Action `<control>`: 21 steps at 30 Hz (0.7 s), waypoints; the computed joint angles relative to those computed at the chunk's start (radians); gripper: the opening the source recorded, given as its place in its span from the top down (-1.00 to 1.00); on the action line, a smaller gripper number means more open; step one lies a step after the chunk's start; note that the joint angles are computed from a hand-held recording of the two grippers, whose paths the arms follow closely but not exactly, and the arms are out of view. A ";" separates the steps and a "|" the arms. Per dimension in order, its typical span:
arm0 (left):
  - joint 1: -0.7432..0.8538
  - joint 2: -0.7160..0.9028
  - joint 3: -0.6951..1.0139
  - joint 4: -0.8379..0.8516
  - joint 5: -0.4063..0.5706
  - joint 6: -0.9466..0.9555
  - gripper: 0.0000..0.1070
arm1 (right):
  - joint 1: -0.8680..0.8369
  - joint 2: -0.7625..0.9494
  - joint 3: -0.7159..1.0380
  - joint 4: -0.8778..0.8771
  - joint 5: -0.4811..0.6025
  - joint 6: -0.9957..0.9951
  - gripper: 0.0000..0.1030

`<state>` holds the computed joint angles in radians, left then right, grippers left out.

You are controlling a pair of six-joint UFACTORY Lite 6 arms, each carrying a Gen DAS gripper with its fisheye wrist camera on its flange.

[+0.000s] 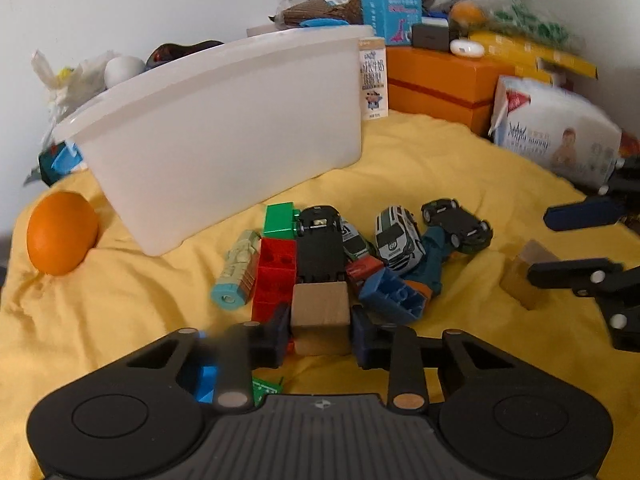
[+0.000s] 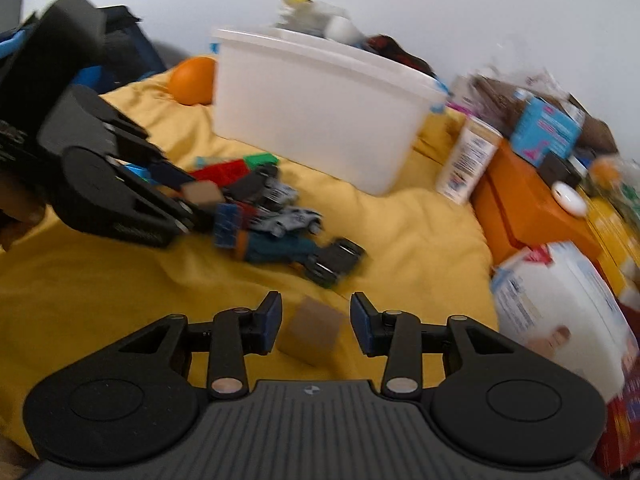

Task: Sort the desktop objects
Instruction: 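Grasp a wooden block with the right tool while the left grasps another wooden block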

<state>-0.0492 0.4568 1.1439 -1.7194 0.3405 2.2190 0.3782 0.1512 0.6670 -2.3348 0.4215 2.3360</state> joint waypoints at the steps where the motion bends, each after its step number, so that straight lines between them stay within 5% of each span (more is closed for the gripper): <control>1: 0.011 -0.012 -0.010 0.014 0.013 -0.013 0.37 | -0.013 0.000 -0.002 -0.007 -0.005 0.019 0.10; 3: 0.037 -0.066 -0.061 0.033 0.037 -0.014 0.37 | -0.037 -0.003 -0.016 -0.064 -0.013 0.102 -0.07; 10: 0.140 -0.333 -0.308 0.167 0.108 -0.110 0.37 | -0.104 0.053 -0.001 -0.360 -0.097 0.447 -0.12; 15: 0.124 -0.397 -0.432 0.087 0.088 0.005 0.34 | -0.110 0.071 0.000 -0.467 -0.093 0.530 0.30; 21: 0.086 -0.415 -0.473 -0.009 0.054 0.132 0.34 | -0.095 0.029 -0.026 -0.468 -0.089 0.520 0.35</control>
